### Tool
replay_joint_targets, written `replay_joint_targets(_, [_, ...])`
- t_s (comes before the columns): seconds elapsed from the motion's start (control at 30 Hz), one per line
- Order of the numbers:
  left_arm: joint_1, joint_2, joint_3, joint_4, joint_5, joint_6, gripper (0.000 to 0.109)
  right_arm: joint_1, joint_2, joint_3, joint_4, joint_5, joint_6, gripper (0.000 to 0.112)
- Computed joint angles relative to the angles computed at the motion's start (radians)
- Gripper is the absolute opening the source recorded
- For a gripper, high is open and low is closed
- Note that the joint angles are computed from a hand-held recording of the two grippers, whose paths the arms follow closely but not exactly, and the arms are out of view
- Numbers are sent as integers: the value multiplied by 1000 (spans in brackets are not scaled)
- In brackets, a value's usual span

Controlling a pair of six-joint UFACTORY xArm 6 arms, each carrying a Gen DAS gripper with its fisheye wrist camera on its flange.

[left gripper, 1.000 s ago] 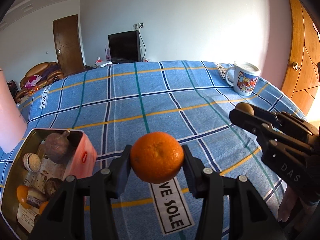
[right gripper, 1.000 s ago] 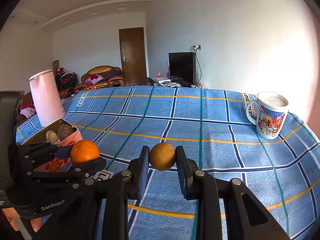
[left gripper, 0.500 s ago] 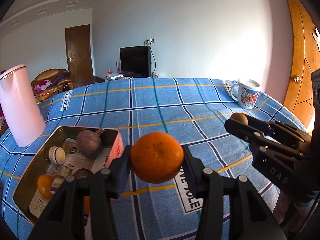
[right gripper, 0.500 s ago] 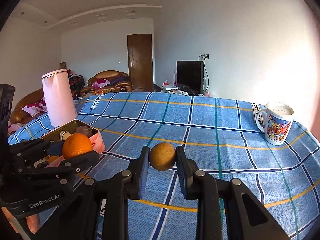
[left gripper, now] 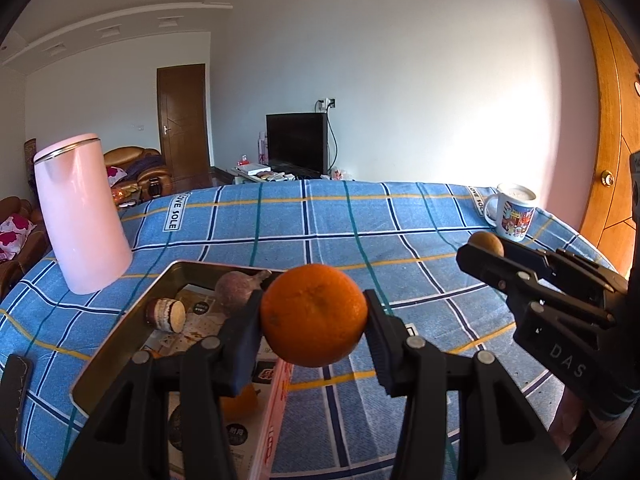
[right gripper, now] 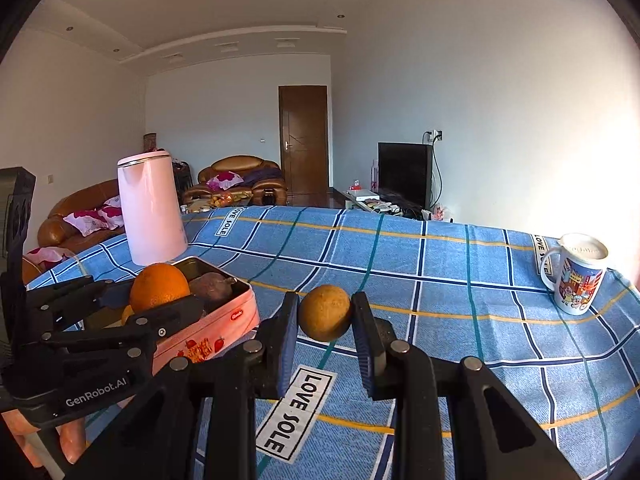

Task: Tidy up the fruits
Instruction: 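Carry the tan fruit and tangerine over the tin and open both grippers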

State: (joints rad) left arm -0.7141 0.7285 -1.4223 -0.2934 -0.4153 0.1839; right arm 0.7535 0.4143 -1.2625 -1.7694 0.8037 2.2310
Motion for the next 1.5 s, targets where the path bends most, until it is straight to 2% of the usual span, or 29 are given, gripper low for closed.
replay_joint_targets(0.37, [30, -51, 78, -22, -78, 2, 50, 27, 34, -87, -13, 0, -72, 28])
replay_joint_targets(0.67, [65, -76, 126, -32, -120, -12, 50, 28, 99, -196, -6, -42, -156, 28])
replay_joint_targets(1.17, [117, -80, 155, -34, -125, -26, 50, 22, 236, -393, 54, -112, -287, 28])
replay_joint_targets(1.5, [156, -68, 149, -18, -97, -48, 50, -7, 384, -591, 197, -193, -459, 28])
